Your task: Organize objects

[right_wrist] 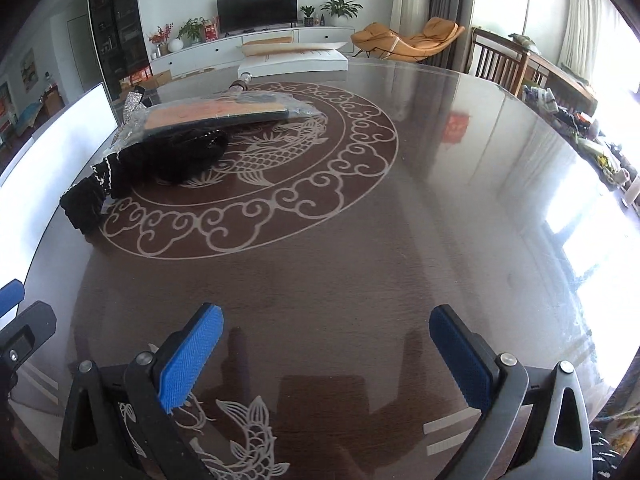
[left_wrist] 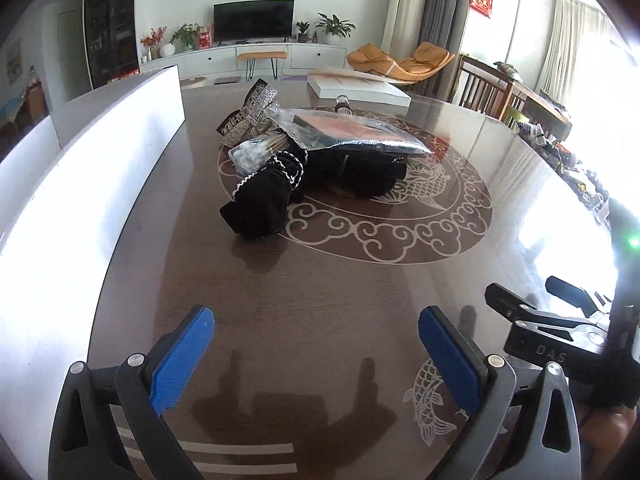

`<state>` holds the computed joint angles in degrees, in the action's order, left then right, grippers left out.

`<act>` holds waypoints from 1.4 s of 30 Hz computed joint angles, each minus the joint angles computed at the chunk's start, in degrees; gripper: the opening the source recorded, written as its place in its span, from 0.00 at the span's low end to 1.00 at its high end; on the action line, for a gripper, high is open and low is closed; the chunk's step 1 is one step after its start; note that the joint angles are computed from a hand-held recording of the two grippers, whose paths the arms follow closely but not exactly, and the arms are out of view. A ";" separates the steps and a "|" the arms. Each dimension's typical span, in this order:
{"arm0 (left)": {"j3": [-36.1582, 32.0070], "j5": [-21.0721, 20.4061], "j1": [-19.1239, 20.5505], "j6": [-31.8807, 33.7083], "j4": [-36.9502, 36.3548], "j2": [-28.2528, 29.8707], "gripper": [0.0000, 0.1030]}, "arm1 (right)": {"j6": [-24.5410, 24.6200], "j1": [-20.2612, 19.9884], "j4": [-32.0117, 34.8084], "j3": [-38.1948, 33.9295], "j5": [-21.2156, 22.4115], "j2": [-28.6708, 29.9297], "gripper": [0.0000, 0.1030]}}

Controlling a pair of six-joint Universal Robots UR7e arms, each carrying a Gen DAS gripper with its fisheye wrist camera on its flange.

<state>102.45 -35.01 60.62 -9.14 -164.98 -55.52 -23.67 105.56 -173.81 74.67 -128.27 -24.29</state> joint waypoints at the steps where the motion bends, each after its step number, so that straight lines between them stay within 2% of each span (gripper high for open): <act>1: -0.54 -0.01 0.38 0.41 0.43 0.18 1.00 | 0.26 -0.22 0.14 0.09 0.24 -0.09 1.00; 6: -2.65 0.93 1.96 -1.02 3.68 1.39 1.00 | 2.82 -0.73 3.02 -0.71 1.32 -0.12 1.00; 10: -3.23 0.76 2.91 -2.81 6.01 1.56 1.00 | 0.88 -0.21 2.46 -1.79 -0.67 1.22 1.00; 13: -3.30 0.35 3.31 -3.13 5.90 1.50 1.00 | 0.62 -0.10 2.31 -2.12 -0.67 1.60 1.00; 21: -3.65 2.95 2.96 -1.72 6.55 2.52 1.00 | 0.17 -0.19 0.38 -2.36 -0.62 2.30 1.00; 42: -3.30 3.29 2.80 -1.70 6.06 2.39 1.00 | 0.14 -0.20 -0.01 -2.43 -0.66 2.42 1.00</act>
